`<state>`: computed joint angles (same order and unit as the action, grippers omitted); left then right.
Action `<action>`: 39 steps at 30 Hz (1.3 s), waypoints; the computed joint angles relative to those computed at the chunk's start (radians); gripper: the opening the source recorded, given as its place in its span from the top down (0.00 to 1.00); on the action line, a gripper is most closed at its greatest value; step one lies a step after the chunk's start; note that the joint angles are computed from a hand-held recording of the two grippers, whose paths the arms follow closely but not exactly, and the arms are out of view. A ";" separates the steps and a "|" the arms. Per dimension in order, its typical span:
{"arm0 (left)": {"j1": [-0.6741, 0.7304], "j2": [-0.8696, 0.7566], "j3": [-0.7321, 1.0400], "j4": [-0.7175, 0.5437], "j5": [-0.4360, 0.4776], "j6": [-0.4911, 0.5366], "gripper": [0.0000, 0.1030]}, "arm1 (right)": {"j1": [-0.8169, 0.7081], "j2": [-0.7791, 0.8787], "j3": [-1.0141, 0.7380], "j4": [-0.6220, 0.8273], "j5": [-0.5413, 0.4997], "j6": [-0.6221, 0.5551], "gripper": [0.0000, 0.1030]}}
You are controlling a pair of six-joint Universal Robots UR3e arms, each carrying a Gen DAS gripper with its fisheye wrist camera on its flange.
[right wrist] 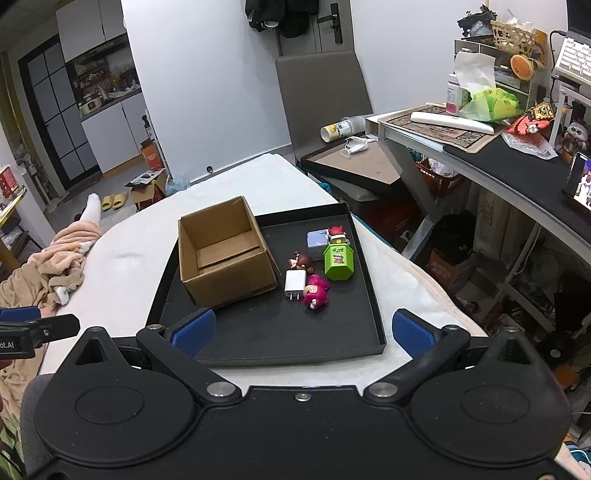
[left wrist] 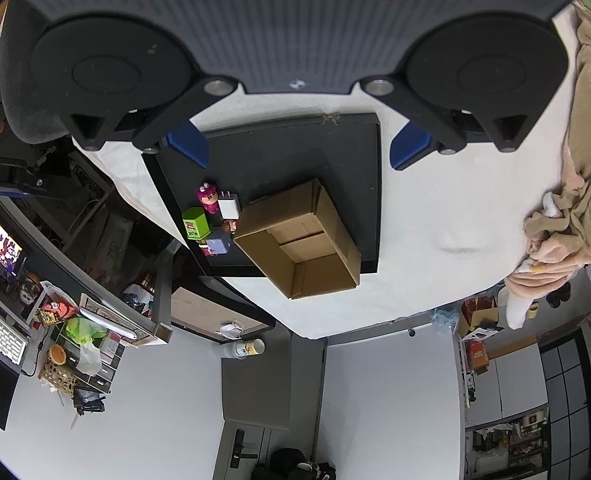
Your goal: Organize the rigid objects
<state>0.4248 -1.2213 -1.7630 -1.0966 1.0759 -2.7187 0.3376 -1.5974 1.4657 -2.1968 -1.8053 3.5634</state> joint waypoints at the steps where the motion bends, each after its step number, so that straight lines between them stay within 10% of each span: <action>1: 0.003 0.003 -0.002 0.001 -0.001 0.000 0.00 | 0.000 -0.001 0.000 0.001 0.000 0.000 0.00; 39: -0.054 -0.189 0.061 0.111 0.002 -0.055 0.01 | -0.103 0.065 0.016 -0.052 0.098 -0.045 0.00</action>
